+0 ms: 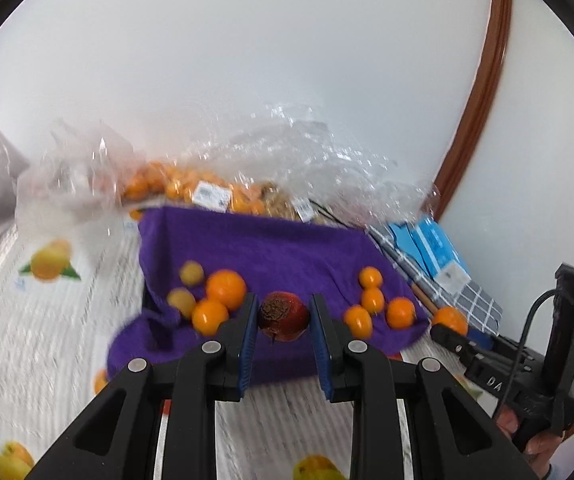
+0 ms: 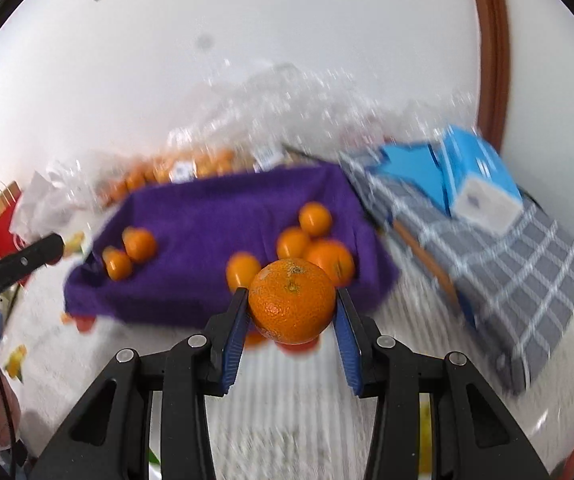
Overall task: Organize fruits
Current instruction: 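Carry the orange with the right gripper while the left gripper carries the red fruit over the towel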
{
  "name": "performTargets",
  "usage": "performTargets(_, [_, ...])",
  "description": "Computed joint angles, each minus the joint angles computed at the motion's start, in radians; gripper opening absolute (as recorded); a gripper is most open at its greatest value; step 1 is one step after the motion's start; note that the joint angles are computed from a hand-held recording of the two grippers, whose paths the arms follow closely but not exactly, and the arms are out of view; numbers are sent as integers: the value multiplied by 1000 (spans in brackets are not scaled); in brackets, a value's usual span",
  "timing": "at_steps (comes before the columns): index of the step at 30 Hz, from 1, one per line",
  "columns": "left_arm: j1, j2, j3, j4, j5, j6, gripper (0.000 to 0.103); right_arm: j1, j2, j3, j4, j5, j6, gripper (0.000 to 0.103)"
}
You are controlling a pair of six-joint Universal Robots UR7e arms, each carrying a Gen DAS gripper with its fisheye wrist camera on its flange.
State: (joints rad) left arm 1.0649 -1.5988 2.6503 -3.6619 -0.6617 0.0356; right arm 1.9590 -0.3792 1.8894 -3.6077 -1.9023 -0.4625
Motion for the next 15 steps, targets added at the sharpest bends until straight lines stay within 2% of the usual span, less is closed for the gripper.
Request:
performTargets(4, [39,40,-66,-20,-26,48,25,23,22,-94,53,12,-17,42])
performTargets(7, [104,112,-115,-70,-83,63,25,32,58,-182,99,18,-35,42])
performTargets(11, [182,156,-149,-57,-171,31,25,26,106,-278,172,17,-55,42])
performTargets(15, [212,182,-161,-35,-171,40,25,11,142,-332,219,29,-65,42])
